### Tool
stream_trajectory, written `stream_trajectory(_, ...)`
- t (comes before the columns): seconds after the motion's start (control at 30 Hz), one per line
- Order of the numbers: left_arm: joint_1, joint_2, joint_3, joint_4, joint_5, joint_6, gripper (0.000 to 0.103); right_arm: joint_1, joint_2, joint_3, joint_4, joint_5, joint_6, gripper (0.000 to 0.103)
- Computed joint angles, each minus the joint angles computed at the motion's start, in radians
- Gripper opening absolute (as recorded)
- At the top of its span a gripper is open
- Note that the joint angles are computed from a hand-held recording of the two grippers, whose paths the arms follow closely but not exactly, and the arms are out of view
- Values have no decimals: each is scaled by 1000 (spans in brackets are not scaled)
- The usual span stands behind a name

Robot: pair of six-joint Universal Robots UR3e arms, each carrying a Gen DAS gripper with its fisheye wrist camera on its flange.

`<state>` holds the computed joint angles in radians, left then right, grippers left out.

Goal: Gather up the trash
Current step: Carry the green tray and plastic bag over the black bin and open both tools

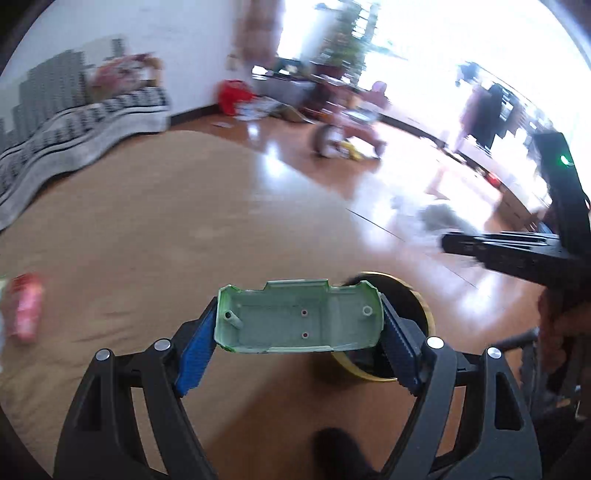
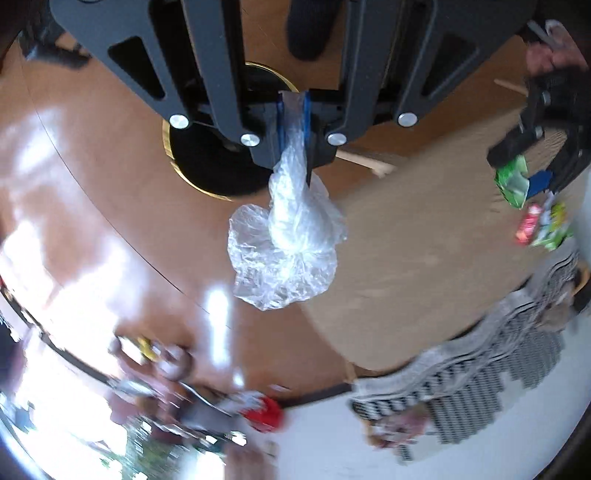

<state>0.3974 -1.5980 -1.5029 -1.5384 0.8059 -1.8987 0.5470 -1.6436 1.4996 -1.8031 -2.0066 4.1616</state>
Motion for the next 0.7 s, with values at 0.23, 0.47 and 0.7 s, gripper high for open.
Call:
stream_trajectory(0.23, -256, 20, -234, 237, 86, -152, 78, -173, -246, 298, -31, 150, -36, 7)
stream_trajectory(0.47, -351, -59, -292, 415, 134, -263, 78, -189, -230, 313, -42, 179, -39, 7)
stream_trajectory(0.7, -366, -92, -271, 397, 135, -266, 78, -210, -243, 328, -28, 190, -36, 7)
